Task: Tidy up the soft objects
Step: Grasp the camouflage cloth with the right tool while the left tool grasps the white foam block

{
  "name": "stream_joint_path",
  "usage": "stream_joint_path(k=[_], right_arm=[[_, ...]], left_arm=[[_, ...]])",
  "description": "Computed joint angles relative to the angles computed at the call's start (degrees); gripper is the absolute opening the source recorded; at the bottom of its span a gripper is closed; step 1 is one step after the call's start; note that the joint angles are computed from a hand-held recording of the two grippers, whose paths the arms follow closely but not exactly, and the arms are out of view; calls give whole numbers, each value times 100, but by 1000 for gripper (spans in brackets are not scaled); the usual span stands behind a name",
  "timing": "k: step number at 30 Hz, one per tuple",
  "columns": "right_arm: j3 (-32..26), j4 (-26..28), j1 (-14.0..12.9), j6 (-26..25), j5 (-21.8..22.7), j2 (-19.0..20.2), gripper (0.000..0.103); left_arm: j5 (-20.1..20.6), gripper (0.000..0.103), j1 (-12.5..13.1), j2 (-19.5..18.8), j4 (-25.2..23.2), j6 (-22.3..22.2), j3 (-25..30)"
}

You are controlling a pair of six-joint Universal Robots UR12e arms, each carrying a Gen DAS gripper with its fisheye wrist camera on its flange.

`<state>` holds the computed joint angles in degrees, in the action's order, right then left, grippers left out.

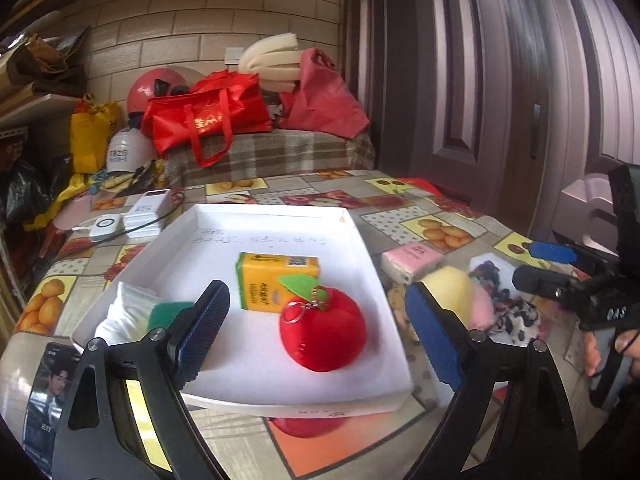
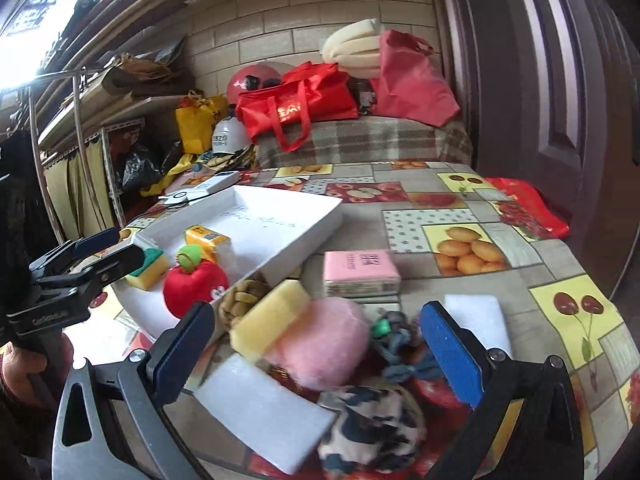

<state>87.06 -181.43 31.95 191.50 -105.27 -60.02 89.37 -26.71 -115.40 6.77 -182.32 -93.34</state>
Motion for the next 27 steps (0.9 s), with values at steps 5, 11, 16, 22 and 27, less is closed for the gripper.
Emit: stream_joint_path(k=[5,11,16,22,27], right_arm=[[586,111,-269,-348,672,-444,100],[441,1536,-350,-535,1447,-476,88],[272,2114,-414,-488,1722,-423,59],[626,1607,-621,215,2090,-558,38],[749,1413,-693,563,2191,-612,38]], left_arm=[[-1776,90,-45,35,-1307,1062,227],[-778,90,-526,-128,-2379,1783,658],[-593,90,-527,-182,-2640,1575,751],[-521,90,-520,-231,-2844,1323,842],[-490,90,-569,-318,-3067,1279,1007]])
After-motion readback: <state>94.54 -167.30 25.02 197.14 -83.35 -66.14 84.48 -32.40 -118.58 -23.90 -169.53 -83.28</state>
